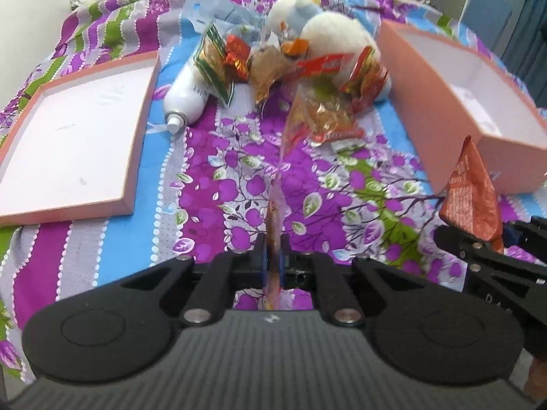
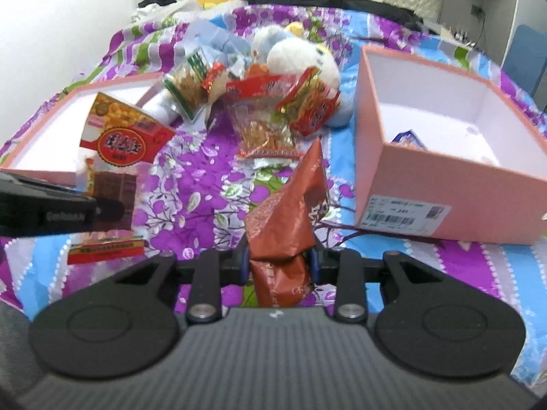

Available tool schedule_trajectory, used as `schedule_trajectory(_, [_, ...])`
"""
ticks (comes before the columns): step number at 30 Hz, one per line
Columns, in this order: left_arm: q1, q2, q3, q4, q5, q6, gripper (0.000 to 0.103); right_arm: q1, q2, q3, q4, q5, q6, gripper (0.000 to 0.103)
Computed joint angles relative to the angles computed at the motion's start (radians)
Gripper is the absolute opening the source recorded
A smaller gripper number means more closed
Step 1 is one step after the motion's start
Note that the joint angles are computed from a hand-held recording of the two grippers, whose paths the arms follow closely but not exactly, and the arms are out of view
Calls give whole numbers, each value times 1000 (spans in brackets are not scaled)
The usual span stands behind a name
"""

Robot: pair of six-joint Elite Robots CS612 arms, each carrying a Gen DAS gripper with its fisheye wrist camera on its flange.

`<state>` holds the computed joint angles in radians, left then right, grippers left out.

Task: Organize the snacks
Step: 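Lift the red-yellow packet and red wrapper and carry them over the pink box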

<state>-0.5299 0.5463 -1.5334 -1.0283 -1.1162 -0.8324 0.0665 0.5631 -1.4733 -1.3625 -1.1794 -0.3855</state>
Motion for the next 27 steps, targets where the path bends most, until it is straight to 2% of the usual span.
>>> schedule_trajectory(11, [-30,-32,-52,8,37,-19,7,-24,-16,-70,-7,58,45,35])
schedule_trajectory(15, [-36,-45,-64,-14,43,-20,7,-32,-26,-80,-30,75,67,35])
schedule_trajectory(21, [-43,-75,-38,-112,55,45,7,-44,-40,-72,-89,73,96,35])
schedule_trajectory(27, [-35,-130,77,-302,35,154,7,-61,-70,-15,-213,45,144,35])
